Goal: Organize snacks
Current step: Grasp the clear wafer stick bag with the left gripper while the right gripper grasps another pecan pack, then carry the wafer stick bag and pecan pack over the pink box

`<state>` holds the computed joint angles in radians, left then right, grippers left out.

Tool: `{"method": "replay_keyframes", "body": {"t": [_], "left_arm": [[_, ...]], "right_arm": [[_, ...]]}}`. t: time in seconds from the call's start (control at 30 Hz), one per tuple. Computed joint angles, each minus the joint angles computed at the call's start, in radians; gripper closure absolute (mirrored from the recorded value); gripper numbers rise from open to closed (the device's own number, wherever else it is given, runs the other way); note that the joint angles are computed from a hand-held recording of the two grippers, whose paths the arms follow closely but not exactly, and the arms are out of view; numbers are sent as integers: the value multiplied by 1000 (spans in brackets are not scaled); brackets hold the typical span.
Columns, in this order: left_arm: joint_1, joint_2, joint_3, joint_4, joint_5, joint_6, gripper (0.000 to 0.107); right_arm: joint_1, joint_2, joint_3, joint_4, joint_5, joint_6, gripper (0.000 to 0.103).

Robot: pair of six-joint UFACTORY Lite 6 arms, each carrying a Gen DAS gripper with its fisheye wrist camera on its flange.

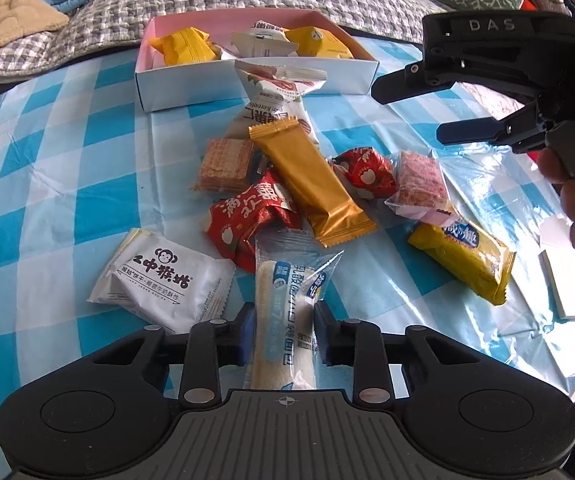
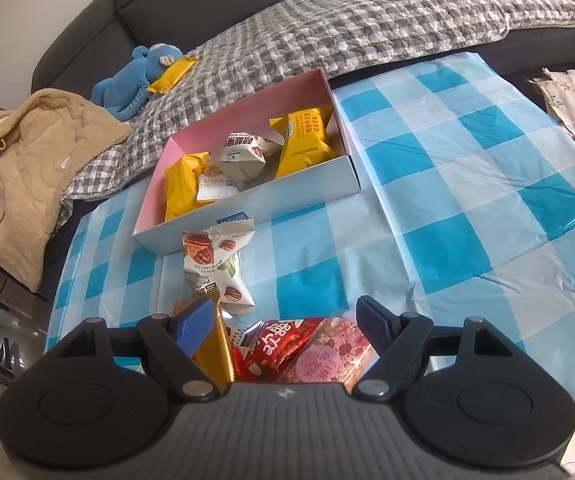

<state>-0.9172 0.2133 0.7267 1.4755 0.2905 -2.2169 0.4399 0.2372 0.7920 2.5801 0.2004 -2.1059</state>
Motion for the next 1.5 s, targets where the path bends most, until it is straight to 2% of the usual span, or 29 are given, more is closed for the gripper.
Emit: {"method": "replay_keyframes", "body": {"t": [0.1,0.2,0.3,0.43,0.53,0.6,0.7,0.9,0.97,1.03,1.07,1.17,1.3,1.5], "left_arm": [[4,-27,-12,17,-5,-22,86],[4,-40,-16,27,-6,-30,88],[0,-38,-16,28,-2,-30,88],[-9,-32,-16,24,8,-21,88],[-1,-24,-20,39,0,-30,85],[-3,-15,-18,49,2,-39,84],[-2,0,-12,56,4,-38,80],[-10,31,-2,88,10,-57,78],[-13,31,-6,99,14,-68,78],[-12,26,-11,108,12,-78,79],[-6,19,-16,116,4,-90,82],[1,-10,-36,128,8,-112,90],[30,-65,-77,205,-6,-182,91],[83,-204,-157,347,-22,-307,91]], "right_arm": [[1,22,13,16,15,-13,28],[-8,70,49,-92,48,96,29],[-20,125,93,-163,99,173,31],[-11,193,151,-106,152,131,32],[0,261,215,-156,190,184,32],[23,299,260,-163,174,173,34],[70,341,317,-67,100,45,36],[105,423,412,44,37,-105,51],[108,446,431,21,41,-100,61],[120,435,426,88,32,-173,63],[121,414,409,114,35,-201,64],[92,333,340,56,111,-136,65],[61,240,262,49,155,-124,65],[22,205,236,82,165,-128,65]]}}
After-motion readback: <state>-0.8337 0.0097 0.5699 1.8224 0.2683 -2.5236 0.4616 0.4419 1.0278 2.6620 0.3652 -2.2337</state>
